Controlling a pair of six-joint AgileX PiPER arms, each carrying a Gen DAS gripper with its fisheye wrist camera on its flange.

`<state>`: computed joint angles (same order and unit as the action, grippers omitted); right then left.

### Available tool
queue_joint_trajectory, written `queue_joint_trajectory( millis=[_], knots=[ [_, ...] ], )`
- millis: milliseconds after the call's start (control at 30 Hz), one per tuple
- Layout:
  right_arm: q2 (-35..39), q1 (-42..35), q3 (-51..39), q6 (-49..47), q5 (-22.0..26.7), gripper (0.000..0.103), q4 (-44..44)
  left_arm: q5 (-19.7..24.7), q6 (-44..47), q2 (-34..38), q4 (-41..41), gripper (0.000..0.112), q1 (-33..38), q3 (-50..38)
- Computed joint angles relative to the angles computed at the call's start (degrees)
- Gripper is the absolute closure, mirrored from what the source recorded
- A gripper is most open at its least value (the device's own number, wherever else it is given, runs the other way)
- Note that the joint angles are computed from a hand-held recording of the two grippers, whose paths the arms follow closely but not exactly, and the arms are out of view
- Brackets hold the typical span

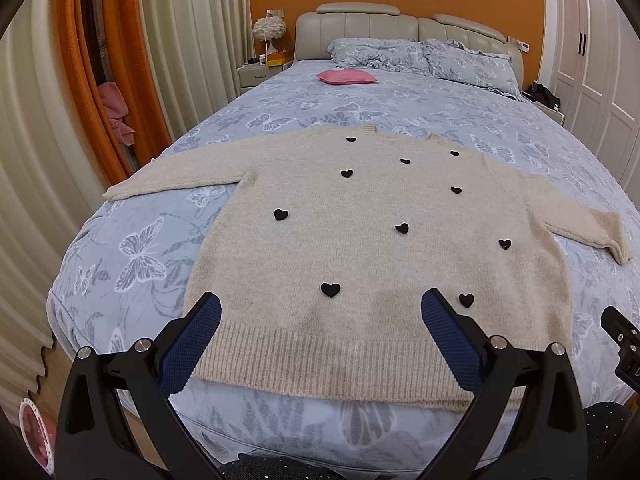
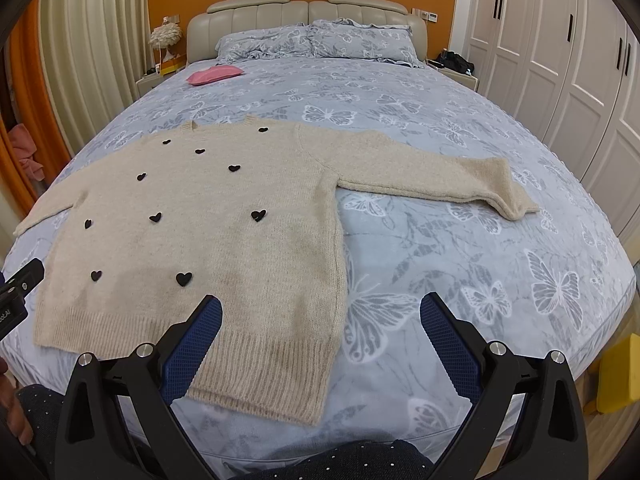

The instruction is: Fold small clothes

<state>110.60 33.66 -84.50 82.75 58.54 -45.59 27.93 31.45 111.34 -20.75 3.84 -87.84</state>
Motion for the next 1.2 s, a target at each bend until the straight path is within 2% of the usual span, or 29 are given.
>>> queue_joint_trajectory(
  millis=[467, 600, 667, 733, 800, 900, 933, 967, 1000, 1067, 1133, 1200],
  knots=[
    [-0.04, -0.10, 0.08, -0.36, -0.29, 0.005, 0.46, 0.19, -0.06, 0.10, 0.17, 0.014, 0.06, -0.26],
    [-0.28, -0.77, 0.68, -0.32, -1.70, 0.005, 1.94, 0.10, -0.28, 0.00, 0.28, 0.014, -0.01, -0.05],
    [-1.26, -3.45, 1.81, -2.57, -4.78, 0.005, 6.74, 0.62, -0.80, 0.18, 0.76, 0.014, 0.01, -0.33],
    [-3.70, -8.21, 5.14, -7.10, -10.87, 0.005, 14.63, 1.77, -1.18, 0.53, 1.46, 0.014, 0.03, -1.10],
    [-8.50, -14.28, 12.85, -8.58, -20.03, 0.005, 19.61, 3.35, -1.91, 1.37, 2.59, 0.014, 0.05, -2.68],
    [-12.63, -22.47, 20.66, -8.29, -26.78, 0.005, 19.33, 7.35, -3.04, 3.73, 2.20, 0.014, 0.07, -6.80],
    [-13.12, -27.76, 22.72, -9.85, -28.05, 0.005, 19.91, 8.11, -2.67, 4.62, 0.52, 0.014, 0.09, -8.10],
    [-13.26, -31.17, 23.55, -13.11, -29.55, 0.009, 22.39, 8.17, -2.21, 5.37, -0.78, 0.014, 0.07, -9.02],
    [-13.18, -36.87, 25.17, -17.33, -33.15, 0.015, 25.29, 6.86, -1.90, 6.17, -2.12, 0.014, -0.68, -9.67],
    [-11.68, -43.87, 25.08, -24.19, -35.86, 0.026, 30.68, 4.88, -3.42, 8.27, -0.46, 0.014, -3.11, -11.96],
    [-8.73, -51.64, 23.66, -32.36, -39.02, 0.034, 38.76, 6.12, -6.41, 12.41, 2.85, 0.014, -5.74, -18.07],
    [-6.39, -56.61, 22.32, -41.40, -41.77, 0.046, 48.73, 8.53, -8.82, 16.60, 4.68, 0.014, -7.63, -24.84]
  ],
)
